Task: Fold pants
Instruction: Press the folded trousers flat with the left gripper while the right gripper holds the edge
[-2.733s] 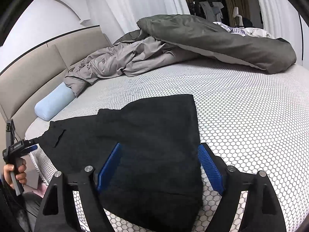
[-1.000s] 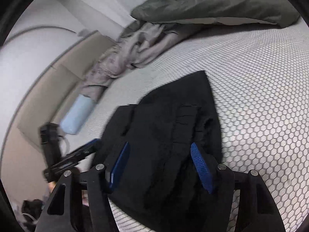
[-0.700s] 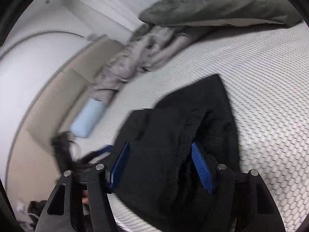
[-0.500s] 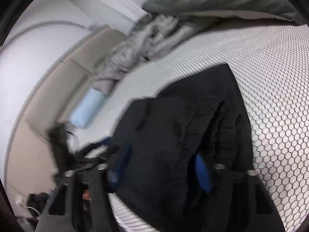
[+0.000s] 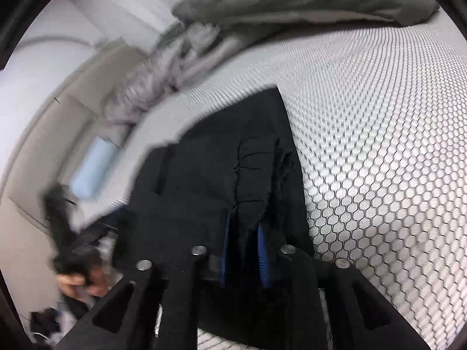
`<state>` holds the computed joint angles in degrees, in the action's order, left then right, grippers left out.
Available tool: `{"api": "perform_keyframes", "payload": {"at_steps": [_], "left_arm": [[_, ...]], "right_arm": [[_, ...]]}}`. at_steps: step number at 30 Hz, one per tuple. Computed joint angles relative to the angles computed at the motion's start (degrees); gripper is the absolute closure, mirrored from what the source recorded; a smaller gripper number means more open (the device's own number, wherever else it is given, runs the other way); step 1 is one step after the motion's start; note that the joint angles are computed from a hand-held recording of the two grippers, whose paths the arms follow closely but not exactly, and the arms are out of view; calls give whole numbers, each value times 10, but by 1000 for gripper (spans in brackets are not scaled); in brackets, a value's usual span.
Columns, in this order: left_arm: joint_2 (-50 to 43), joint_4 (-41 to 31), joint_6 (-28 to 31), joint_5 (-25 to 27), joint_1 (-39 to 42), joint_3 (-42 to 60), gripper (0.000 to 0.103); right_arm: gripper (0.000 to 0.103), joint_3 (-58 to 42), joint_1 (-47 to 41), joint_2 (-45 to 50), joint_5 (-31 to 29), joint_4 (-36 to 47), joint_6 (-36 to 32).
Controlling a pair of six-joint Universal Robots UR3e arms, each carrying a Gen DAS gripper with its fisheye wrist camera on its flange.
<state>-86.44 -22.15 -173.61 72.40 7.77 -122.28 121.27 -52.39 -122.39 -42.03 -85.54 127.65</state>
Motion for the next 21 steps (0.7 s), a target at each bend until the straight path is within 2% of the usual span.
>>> {"api": "perform_keyframes", "payload": {"at_steps": [2, 3, 8, 10, 15, 18, 21], "left_arm": [[-2, 6, 2, 3, -3, -3, 19], [-4, 8, 3, 7, -6, -1, 19], [-7, 14, 7, 8, -6, -5, 19], [-4, 12, 10, 4, -1, -7, 19], [-1, 16, 10, 5, -2, -14, 19], [0, 17, 11, 5, -2, -16, 19], [-2, 19, 10, 9, -4, -15, 19]], "right_arm": [[56, -15, -51, -28, 20, 82, -64], [56, -21, -61, -21, 23, 103, -77], [56, -27, -22, 64, 13, 63, -35], [56, -24, 5, 65, 20, 27, 7], [56, -55, 2, 39, 50, 106, -43], [56, -44, 26, 35, 36, 58, -8], [55, -42, 28, 45, 50, 62, -10]]}}
